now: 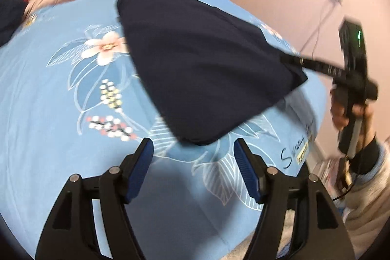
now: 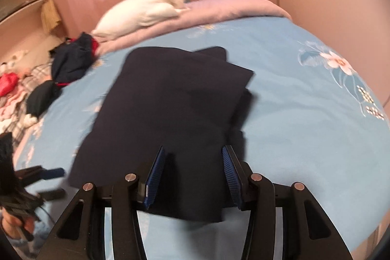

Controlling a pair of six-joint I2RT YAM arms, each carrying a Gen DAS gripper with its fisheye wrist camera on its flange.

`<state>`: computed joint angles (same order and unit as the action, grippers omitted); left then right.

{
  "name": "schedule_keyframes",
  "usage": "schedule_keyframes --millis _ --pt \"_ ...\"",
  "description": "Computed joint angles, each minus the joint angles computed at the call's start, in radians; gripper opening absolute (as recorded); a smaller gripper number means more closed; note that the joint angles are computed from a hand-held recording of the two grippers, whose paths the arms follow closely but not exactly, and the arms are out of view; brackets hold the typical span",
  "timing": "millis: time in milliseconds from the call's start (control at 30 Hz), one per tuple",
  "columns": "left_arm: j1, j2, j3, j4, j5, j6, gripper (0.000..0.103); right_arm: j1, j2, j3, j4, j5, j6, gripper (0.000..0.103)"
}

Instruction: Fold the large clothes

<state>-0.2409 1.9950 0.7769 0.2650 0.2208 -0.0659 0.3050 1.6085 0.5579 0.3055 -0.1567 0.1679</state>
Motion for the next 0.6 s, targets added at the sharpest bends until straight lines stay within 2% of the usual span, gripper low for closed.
schedule_keyframes --millis 133,233,267,300,333,433,567,600 --pt "-0.055 0.103 0.087 0.017 -0.089 -0.081 0.067 0.004 0.075 0.035 0.023 0.030 0.009 0.049" --pt "-0.062 0.153 0.127 0.049 -0.117 -0.121 0.067 0.028 0.102 0.053 0.016 0.083 0.026 0.049" --pt "-0.075 0.161 0.130 0.047 -0.173 -0.132 0.065 0.028 0.118 0.056 0.015 0.104 0.022 0.049" --pt "-0.078 0.165 0.132 0.033 -0.207 -0.136 0.057 0.028 0.137 0.062 0.014 0.126 0.018 0.049" --pt "-0.071 0.164 0.133 0.025 -0.200 -0.139 0.057 0.027 0.152 0.062 0.015 0.138 0.014 0.049" --pt "-0.039 0.147 0.106 0.015 -0.163 -0.143 0.058 -0.028 0.188 0.049 0.043 0.077 0.023 0.050" --pt "-0.039 0.083 0.063 -0.033 -0.192 -0.122 0.058 -0.080 0.150 0.007 0.040 0.043 0.034 0.051" --pt "-0.032 0.063 0.045 -0.040 -0.200 -0.118 0.055 -0.080 0.132 -0.007 0.036 0.046 0.040 0.051"
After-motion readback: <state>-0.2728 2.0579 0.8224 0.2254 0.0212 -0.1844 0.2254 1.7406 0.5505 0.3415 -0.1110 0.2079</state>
